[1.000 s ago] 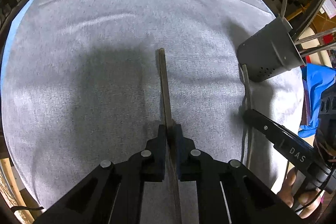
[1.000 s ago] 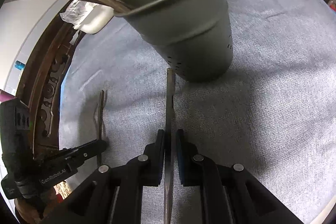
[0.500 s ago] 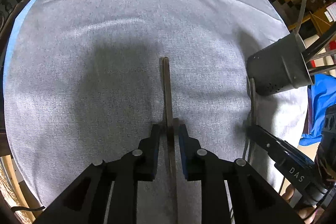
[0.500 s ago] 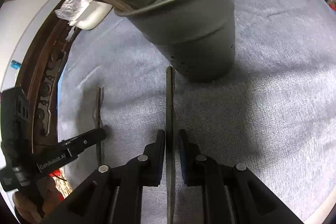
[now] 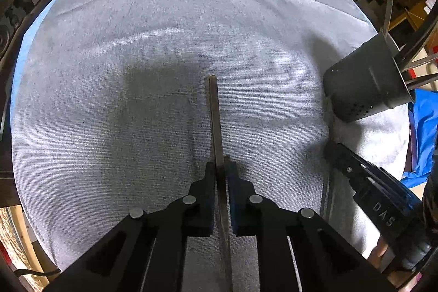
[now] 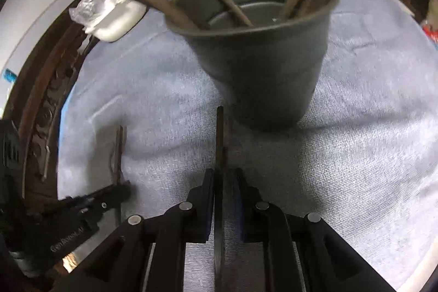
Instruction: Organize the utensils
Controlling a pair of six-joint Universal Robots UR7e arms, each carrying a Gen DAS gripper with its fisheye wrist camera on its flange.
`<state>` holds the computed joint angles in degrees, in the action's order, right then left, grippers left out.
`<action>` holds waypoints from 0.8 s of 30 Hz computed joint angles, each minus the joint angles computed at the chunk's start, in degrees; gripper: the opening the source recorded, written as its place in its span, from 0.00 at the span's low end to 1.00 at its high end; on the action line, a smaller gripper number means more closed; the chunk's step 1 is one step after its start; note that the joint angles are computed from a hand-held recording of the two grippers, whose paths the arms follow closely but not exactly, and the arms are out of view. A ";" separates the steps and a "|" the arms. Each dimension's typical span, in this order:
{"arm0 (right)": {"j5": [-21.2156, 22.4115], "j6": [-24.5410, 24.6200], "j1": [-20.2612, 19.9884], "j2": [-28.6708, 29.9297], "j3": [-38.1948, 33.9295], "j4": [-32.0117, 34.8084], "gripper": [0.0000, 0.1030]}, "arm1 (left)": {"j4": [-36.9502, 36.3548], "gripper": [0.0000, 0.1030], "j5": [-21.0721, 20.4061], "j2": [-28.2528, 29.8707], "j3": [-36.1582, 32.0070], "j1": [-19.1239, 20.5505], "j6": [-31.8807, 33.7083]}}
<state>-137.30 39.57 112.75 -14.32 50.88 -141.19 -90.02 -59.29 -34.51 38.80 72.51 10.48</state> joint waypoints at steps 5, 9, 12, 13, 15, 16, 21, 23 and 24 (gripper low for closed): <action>1.00 0.27 -0.45 -0.27 0.42 -0.39 0.13 | 0.32 0.13 0.55 0.87 -0.73 -0.56 0.40; 1.76 0.28 -0.53 -0.43 0.25 -0.26 0.13 | -0.16 0.28 0.37 0.70 0.32 -1.28 1.07; 1.98 -0.40 -0.54 -0.43 0.25 -0.64 0.13 | -1.77 0.35 0.94 0.08 2.36 -1.71 1.91; 2.20 -0.65 -0.62 -0.61 0.62 -1.19 0.13 | -2.17 0.35 1.16 -0.04 2.84 -1.84 1.96; 2.81 -0.87 -0.76 -1.02 1.45 -2.25 0.13 | -2.52 0.35 1.49 -0.06 3.21 -2.00 2.03; 3.34 -1.01 -0.90 -1.39 2.13 -3.05 0.13 | -2.60 0.35 1.46 -0.24 3.55 -2.08 1.88; 3.60 -0.66 -0.78 -2.31 3.56 -3.22 0.13 | -1.88 0.35 1.54 0.55 2.20 -2.16 1.53; 3.48 -0.31 -0.69 -2.37 3.44 -2.69 0.13 | -2.66 0.35 1.94 -0.51 4.02 -2.64 1.16; 3.60 -0.19 -0.70 -2.55 3.64 -2.74 0.13 | -2.74 0.35 2.02 -0.50 4.05 -2.70 1.10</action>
<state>-133.70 39.39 112.05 -16.88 54.52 -143.93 -92.76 -57.28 -35.00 42.86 69.81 11.58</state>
